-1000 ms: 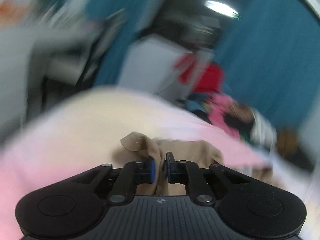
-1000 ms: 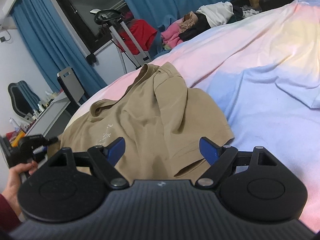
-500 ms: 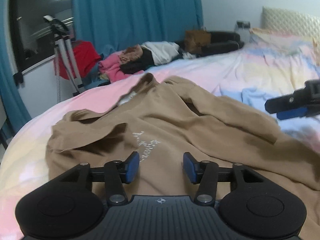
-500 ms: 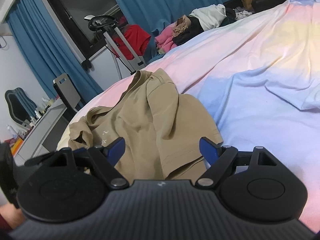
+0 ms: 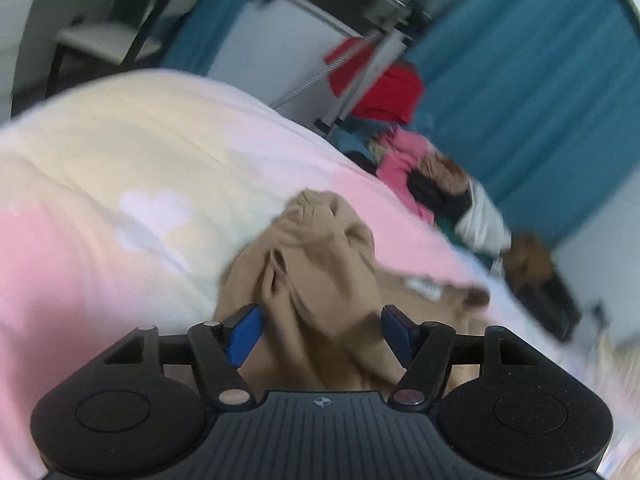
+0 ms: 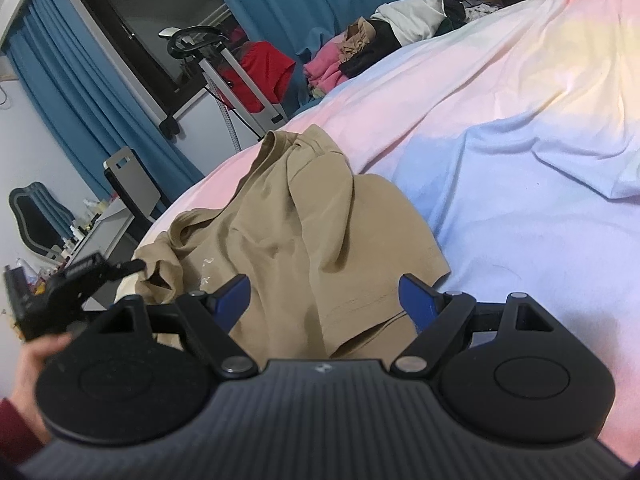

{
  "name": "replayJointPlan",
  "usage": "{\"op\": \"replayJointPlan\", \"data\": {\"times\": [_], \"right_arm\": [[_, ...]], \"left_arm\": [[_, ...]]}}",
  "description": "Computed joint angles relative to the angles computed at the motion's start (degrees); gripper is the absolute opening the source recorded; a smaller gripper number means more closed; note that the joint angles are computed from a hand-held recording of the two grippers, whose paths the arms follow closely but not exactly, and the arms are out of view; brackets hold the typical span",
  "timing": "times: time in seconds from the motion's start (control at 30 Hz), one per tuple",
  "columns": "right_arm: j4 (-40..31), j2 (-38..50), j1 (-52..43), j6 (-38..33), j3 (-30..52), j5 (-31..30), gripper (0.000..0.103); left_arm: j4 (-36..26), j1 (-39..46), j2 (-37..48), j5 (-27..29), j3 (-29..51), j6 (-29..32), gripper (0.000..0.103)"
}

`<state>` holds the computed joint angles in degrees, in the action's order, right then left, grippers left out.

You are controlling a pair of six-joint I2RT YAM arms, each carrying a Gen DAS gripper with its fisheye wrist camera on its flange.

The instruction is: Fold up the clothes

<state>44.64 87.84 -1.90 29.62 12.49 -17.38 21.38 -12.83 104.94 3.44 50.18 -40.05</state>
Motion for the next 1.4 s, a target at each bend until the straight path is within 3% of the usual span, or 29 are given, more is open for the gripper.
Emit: {"op": "replayJointPlan", "data": {"times": [0.07,0.17,0.2,0.23,0.4,0.5,0.7,0.87,0.97,1.07,1.27,1.33,1.4], "right_arm": [[0.71,1.18,-0.06,0.01,0.26,-0.01,0.083],[1.73,3.15,-0.01,-0.10,0.74,0.09,0.083],[1.96,3.82,-0.01,-0.13,0.94,0.02,0.083],[2.18,4.37,0.06,-0.12,1.08,0.05,0.083],[3.47,4.73,0.74,-0.05,0.57,1.76,0.083],[3.92,4.63,1.07,0.00,0.25,2.82,0.083],[3.74,5.04,2.24,-0.45,0.56,4.92,0.083],[4.37,6.65,3.60,-1.34,1.38,6.99,0.084],[5.68,7.58,4.11,-1.80,1.50,7.85,0.085],[6.35,8.28,4.86,-2.28,1.75,8.96,0.085],[6.03,7.92,4.87,-2.29,1.77,8.74,0.085],[5.68,7.37,4.75,-2.10,1.56,8.31,0.085],[5.34,6.66,4.52,-2.07,1.31,7.76,0.085]], "left_arm": [[1.16,0.05,1.61,-1.43,1.68,-1.64,0.064],[-1.62,-1.03,2.57,-5.06,4.82,1.11,0.034],[-3.38,-1.42,2.72,-6.38,5.98,2.69,0.019],[-5.02,-1.78,2.38,-8.06,6.62,4.90,0.012],[-3.23,0.17,-3.34,-7.99,2.52,10.51,0.010],[-5.65,3.46,-6.68,-6.50,2.74,13.54,0.009],[-22.24,10.42,-6.66,-4.63,13.68,22.41,0.008],[-25.04,14.42,-4.97,-7.81,17.25,26.48,0.002],[-24.04,16.25,-3.38,-11.88,18.11,27.21,0.002],[-24.25,18.79,-2.85,-8.90,16.82,23.80,0.002],[-14.64,20.58,-9.00,8.66,4.01,16.34,0.034],[-10.32,19.44,-10.84,12.65,-0.05,16.54,0.054],[-6.58,18.31,-11.49,16.42,-2.95,17.27,0.058]]}}
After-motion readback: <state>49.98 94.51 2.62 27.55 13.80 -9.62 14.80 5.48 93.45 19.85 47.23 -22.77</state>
